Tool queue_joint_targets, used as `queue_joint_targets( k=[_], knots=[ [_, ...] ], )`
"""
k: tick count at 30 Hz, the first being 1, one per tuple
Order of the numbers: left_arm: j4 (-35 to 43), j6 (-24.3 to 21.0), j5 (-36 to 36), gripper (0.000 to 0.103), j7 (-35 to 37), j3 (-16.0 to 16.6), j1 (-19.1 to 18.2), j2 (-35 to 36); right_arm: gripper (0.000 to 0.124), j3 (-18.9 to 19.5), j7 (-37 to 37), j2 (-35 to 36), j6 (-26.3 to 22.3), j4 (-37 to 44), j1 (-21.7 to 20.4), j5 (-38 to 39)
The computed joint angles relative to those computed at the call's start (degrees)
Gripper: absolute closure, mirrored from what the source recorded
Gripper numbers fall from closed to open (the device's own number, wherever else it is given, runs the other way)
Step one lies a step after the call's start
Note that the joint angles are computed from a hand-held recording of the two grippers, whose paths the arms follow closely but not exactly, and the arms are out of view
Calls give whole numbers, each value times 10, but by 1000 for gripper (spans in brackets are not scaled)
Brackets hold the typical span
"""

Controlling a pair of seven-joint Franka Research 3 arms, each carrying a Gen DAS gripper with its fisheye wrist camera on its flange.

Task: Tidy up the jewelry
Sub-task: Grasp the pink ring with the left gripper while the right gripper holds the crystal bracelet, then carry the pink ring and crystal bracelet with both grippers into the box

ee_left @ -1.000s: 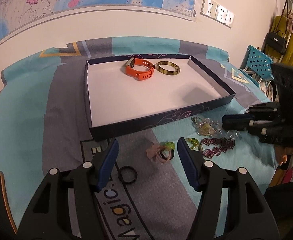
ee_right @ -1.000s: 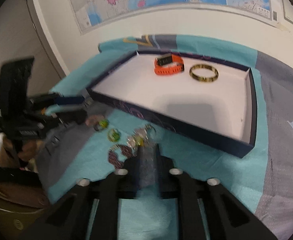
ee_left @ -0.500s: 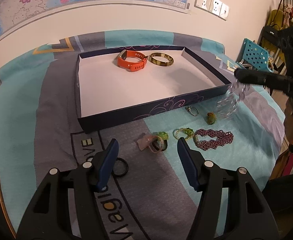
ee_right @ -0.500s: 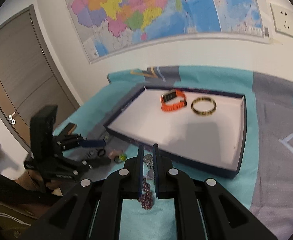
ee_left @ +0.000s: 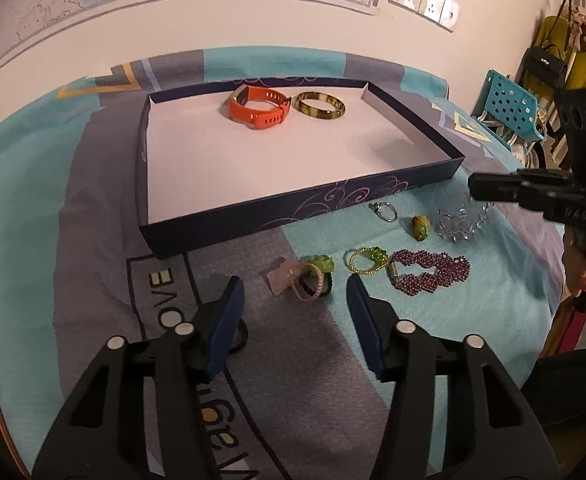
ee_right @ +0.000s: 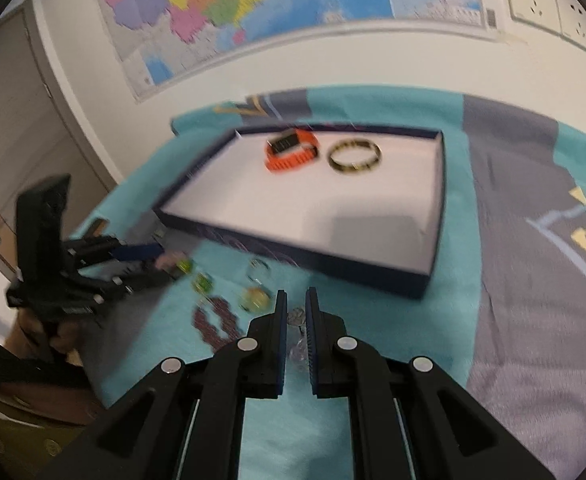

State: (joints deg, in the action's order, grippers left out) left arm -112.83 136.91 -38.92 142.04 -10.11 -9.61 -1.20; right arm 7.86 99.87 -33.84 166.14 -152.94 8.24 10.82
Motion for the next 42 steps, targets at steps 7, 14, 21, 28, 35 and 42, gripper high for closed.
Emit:
queue_joint_targets(
  k=[7,14,21,28,35,42],
  knots=[
    [14,-2,12,66,-21,-3,0,12,84,45,41,-7,-18,-13,-53,-53],
    [21,-6,17,82,-36,-6,6,18,73,50,45,15,-23,-4,-45,-91],
    [23,-8,12,91,-38,-8,9,21,94,61,71,16,-20,-5,-59,-126],
    [26,-11,4,99,-41,-8,11,21,104,26,58,11,-5,-15,-28,-93],
    [30,-22,-33,99,-19,-2,15,12,104,12,39,-12,16,-26,-11,-54],
    [39,-40,-57,99,-9,2,19,12,104,13,19,-27,26,-21,-5,-34]
  ],
)
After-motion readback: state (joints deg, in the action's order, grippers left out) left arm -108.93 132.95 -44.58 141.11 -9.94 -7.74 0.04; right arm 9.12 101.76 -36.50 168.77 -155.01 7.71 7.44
